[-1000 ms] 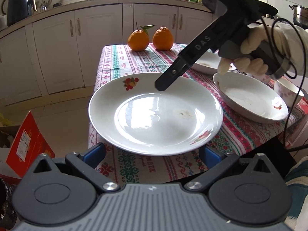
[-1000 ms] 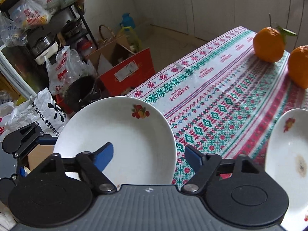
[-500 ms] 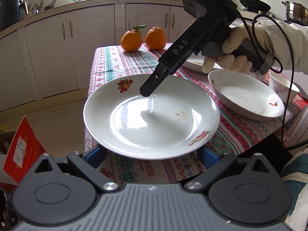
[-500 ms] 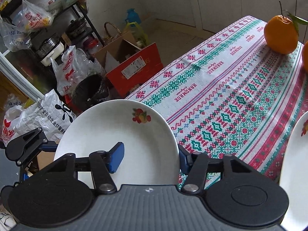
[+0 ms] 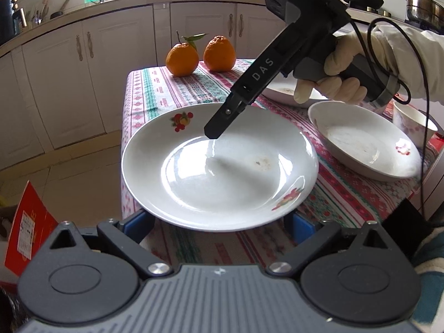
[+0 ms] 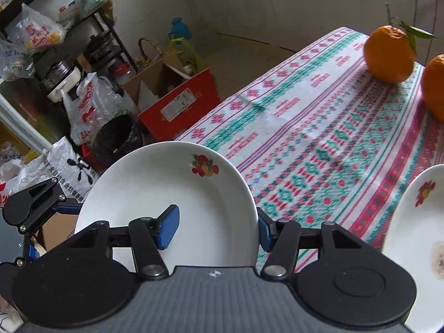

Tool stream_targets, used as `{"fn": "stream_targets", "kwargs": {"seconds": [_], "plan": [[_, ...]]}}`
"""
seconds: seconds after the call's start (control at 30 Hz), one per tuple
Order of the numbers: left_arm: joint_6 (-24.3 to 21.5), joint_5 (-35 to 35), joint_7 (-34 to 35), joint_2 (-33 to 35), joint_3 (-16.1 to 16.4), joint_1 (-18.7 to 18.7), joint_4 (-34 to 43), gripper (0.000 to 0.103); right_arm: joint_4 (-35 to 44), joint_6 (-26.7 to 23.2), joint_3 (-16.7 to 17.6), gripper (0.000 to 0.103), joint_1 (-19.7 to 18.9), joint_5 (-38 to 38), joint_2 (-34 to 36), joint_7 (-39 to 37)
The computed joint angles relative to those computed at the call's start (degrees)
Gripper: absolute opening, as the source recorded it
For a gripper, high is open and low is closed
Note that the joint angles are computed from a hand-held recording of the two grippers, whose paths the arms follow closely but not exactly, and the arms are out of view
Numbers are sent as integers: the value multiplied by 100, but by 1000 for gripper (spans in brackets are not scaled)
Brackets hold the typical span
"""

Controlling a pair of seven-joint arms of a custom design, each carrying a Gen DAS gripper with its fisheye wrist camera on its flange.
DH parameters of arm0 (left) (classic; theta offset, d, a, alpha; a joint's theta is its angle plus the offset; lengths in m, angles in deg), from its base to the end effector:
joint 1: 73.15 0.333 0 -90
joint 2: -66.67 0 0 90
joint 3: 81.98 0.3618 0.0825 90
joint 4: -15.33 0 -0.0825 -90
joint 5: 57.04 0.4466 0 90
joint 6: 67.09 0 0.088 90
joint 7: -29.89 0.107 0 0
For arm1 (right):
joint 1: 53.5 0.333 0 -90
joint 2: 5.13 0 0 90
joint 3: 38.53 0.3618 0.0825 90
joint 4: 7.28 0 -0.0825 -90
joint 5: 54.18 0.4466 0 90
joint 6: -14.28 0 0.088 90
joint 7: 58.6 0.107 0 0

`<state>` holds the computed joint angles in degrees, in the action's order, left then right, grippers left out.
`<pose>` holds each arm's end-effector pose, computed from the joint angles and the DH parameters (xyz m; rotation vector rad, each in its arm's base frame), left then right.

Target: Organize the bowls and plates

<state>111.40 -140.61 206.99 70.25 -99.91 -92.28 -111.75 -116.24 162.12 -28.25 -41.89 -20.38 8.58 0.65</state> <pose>0.5198 -0.2846 0.3967 -1.0702 2.3344 -1.0670 0.6649 0.2482 0.4335 -2.1487 1.3215 -0.0290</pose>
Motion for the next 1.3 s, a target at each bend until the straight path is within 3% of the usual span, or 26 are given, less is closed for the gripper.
{"fn": "stream_targets", "kwargs": {"seconds": [0.53,1.3], "plan": [[41,418,158,586,-273,358,594,99,387,426,33,64,-192,-476,404,538],[121,1258,-613,566,-484,603,467,99,478,702,151,64,-236,-972,548,835]]}}
